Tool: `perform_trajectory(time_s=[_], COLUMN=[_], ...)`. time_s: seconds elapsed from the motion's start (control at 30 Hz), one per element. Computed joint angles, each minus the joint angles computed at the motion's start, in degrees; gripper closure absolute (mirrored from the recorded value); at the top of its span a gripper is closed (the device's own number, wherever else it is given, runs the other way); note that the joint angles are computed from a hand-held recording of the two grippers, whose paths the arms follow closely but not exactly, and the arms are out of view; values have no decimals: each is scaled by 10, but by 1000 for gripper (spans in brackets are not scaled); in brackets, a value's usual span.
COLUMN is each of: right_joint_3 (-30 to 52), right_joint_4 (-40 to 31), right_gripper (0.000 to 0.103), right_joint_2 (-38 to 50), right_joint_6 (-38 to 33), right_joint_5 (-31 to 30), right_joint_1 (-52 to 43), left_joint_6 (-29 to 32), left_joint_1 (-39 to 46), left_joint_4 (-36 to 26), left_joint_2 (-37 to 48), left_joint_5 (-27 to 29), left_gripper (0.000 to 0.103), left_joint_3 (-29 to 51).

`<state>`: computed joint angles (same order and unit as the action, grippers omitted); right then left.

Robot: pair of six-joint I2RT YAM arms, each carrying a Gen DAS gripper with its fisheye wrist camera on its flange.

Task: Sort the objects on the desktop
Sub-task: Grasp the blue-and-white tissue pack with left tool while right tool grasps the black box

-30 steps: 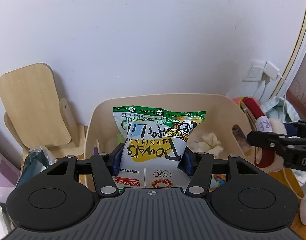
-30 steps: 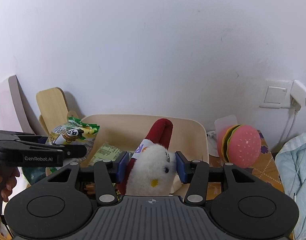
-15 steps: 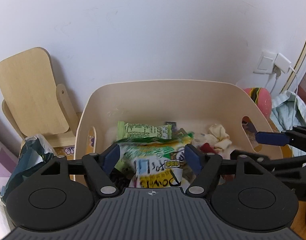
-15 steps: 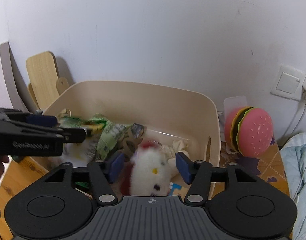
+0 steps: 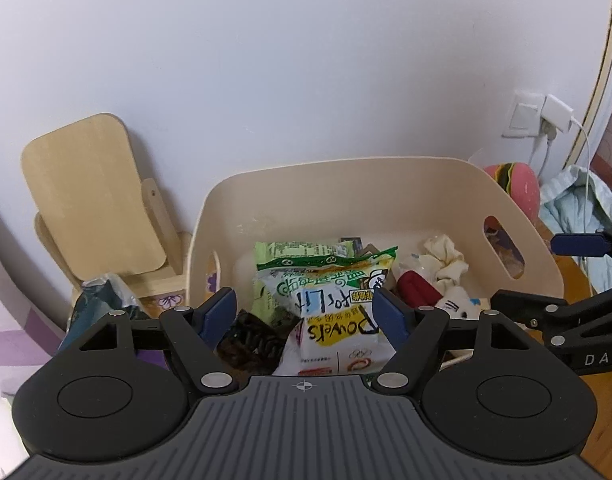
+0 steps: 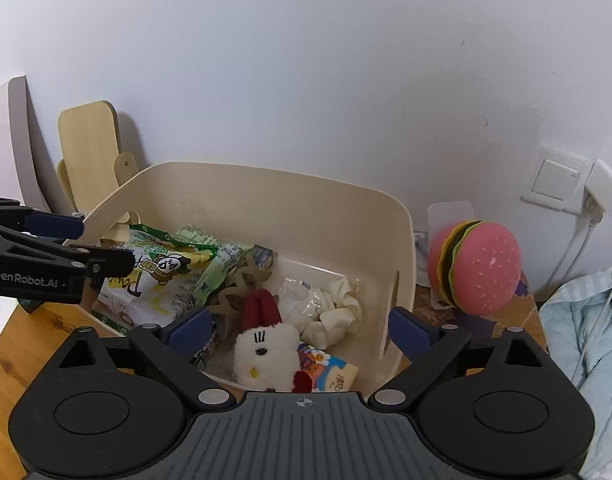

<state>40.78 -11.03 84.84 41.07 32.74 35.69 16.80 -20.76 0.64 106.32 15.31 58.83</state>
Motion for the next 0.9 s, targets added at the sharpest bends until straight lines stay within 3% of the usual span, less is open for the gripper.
perform_trajectory(time_s=[0.2, 0.43, 0.9], right_joint_3=[-17, -50, -56], right_joint_4=[-15, -31, 14], right_gripper=[0, 0, 0], right_joint_2=[-27, -45, 60], right_joint_6=[47, 169, 242], right_joint_5=[32, 51, -22], right_joint_1=[40, 100, 146], left_joint_6=[-5, 2, 78], left_joint_1=[21, 48, 54], left_joint_4=[4, 8, 40], left_joint_2=[-51, -99, -88], left_joint_5=[31, 55, 18], left_gripper=[26, 26, 24], left_joint_3=[-53, -116, -232])
